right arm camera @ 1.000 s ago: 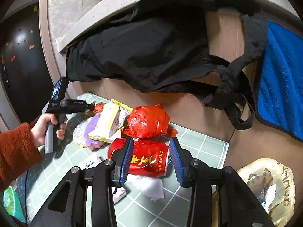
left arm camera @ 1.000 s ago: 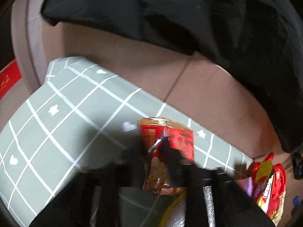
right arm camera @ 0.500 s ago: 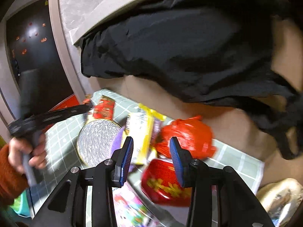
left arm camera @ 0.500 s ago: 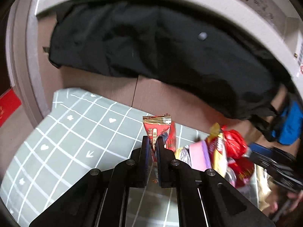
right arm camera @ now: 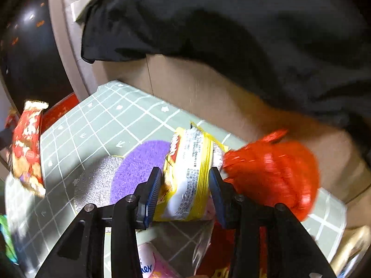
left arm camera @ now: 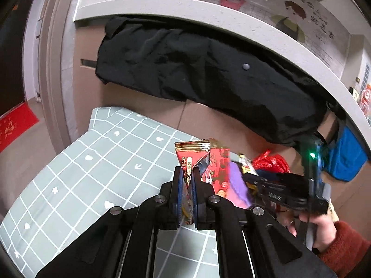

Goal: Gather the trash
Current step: 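Grasp the red plastic bag with the right gripper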

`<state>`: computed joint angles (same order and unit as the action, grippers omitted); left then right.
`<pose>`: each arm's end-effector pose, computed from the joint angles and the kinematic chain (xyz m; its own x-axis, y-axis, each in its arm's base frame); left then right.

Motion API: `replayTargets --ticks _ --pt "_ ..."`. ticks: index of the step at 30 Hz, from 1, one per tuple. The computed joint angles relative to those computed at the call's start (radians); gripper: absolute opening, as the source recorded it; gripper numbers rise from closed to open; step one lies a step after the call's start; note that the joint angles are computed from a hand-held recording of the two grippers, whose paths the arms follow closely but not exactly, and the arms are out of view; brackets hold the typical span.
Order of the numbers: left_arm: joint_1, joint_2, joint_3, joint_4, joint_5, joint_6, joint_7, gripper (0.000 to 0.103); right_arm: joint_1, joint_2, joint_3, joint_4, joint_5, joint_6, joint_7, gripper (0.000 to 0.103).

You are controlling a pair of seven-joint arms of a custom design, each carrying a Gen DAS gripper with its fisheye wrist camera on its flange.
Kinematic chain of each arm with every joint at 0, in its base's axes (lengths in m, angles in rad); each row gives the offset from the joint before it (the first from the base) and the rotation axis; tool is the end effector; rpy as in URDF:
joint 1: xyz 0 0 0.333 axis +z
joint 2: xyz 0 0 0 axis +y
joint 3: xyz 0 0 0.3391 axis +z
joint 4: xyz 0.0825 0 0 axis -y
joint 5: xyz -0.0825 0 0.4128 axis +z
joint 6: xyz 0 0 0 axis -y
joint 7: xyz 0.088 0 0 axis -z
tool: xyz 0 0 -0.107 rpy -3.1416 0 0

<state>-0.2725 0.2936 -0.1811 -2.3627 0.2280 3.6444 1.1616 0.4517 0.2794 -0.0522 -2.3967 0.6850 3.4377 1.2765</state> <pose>0.5083 -0.2758 0.3243 -0.3898 -0.8767 0.2818 -0.6140 0.0194 -0.7890 0.5315 0.1455 0.2772 0.0025 -0.9962 -0.0866 -0.7533 0.0551 -0.6554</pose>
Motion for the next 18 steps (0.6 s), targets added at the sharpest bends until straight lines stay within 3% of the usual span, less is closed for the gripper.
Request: replayTargets --ticks 3,5,8,10,13,15,18 --pt "-0.007 -0.007 -0.006 -0.004 -0.001 0.006 0.001 0.007 -0.149 -0.044 0.124 -0.061 -0.163 0.05 0.124 0.03" --pt "-0.026 -0.014 -0.002 -0.009 -0.027 0.01 0.015 0.007 -0.132 -0.083 0.116 -0.096 -0.16 0.077 0.117 0.006" --pt "-0.032 -0.026 -0.012 -0.016 -0.027 0.02 0.014 0.007 -0.13 -0.168 0.122 -0.17 -0.188 0.119 0.124 0.006" --pt "-0.075 -0.042 0.002 -0.031 -0.094 0.035 0.063 0.007 -0.125 -0.213 0.124 -0.204 -0.186 0.132 0.11 0.006" --pt "-0.096 -0.063 -0.005 -0.051 -0.138 0.058 0.095 0.007 -0.107 -0.272 0.137 -0.245 -0.081 0.145 0.023 0.006" --pt "-0.105 -0.073 -0.009 -0.063 -0.167 0.066 0.112 0.007 -0.114 -0.292 0.138 -0.27 -0.086 0.148 0.035 0.008" --pt "-0.103 -0.083 -0.02 -0.081 -0.184 0.067 0.106 0.007 -0.123 -0.286 0.143 -0.287 -0.042 0.176 0.023 0.03"
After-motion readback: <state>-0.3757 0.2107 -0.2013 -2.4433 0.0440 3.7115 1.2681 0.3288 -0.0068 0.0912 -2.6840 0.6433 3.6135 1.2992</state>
